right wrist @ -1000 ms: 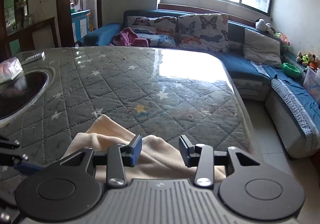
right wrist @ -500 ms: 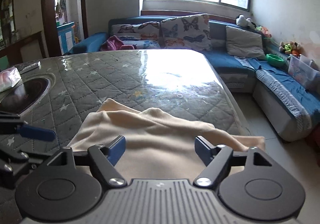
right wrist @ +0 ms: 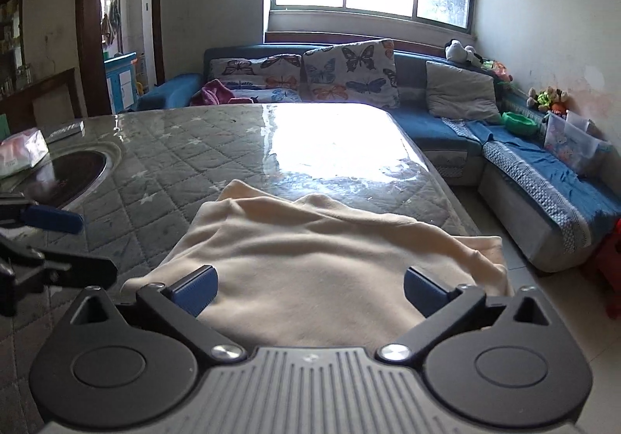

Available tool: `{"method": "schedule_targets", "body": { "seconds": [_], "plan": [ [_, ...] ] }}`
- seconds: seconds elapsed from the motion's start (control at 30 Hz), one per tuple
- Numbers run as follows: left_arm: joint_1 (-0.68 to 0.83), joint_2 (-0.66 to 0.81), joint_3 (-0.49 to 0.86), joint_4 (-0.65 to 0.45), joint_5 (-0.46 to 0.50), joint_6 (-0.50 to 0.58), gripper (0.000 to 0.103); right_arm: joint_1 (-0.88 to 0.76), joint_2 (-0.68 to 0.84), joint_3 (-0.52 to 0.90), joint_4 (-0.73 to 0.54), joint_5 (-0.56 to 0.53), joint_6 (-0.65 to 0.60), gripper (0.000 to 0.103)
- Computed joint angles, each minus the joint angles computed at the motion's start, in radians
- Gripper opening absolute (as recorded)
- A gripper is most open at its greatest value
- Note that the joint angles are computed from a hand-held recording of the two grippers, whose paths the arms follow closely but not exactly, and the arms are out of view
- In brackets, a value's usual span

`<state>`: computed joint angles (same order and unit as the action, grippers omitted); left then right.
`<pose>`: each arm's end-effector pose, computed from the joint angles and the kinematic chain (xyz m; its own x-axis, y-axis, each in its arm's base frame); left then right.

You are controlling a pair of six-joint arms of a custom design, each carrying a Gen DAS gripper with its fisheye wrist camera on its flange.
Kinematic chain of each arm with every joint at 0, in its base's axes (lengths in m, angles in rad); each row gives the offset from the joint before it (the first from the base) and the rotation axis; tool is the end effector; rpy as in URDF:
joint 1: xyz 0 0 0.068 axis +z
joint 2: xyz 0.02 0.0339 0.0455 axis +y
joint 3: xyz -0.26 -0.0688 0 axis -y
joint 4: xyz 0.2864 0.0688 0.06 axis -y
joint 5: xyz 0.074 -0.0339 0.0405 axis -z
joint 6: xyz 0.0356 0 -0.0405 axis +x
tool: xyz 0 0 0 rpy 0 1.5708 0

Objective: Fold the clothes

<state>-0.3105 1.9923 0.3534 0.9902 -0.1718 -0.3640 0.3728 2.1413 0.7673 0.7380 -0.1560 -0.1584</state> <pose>0.2434 -0.0717 -0.0050 -0.5986 -0.1763 -0.7814 -0.0447 0.9813 -0.1872 0.3361 0.1374 -0.0017 -0.4711 -0.3516 -0.8090 -0.5575 0.8294 -0.0358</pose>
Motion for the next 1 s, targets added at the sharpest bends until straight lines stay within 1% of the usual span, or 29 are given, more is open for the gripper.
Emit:
{"method": "schedule_targets", "body": {
  "seconds": [0.17,0.3,0.4,0.57,0.63,0.77,1.0],
  "plan": [
    [0.000,-0.004,-0.042,0.038,-0.033,-0.012,0.103,0.021,-0.015,-0.044,0.043,0.036,0.033,0.103],
    [0.001,0.008,-0.078,0.103,-0.054,-0.023,0.103,0.046,-0.019,-0.072,0.083,0.099,0.050,0.103],
    [0.000,0.024,-0.103,0.158,-0.066,-0.039,0.103,0.059,-0.018,-0.090,0.097,0.114,0.057,0.103],
    [-0.010,0.031,-0.132,0.190,-0.099,-0.059,0.103,0.082,-0.015,-0.112,0.113,0.140,0.074,0.103],
    [-0.015,0.036,-0.140,0.199,-0.103,-0.060,0.103,0.090,-0.016,-0.118,0.116,0.148,0.083,0.103],
    [-0.037,0.034,-0.149,0.179,-0.143,-0.075,0.103,0.104,-0.017,-0.132,0.117,0.157,0.093,0.103],
    [-0.048,0.035,-0.168,0.163,-0.159,-0.112,0.103,0.132,-0.007,-0.156,0.137,0.163,0.098,0.103]
  ]
}}
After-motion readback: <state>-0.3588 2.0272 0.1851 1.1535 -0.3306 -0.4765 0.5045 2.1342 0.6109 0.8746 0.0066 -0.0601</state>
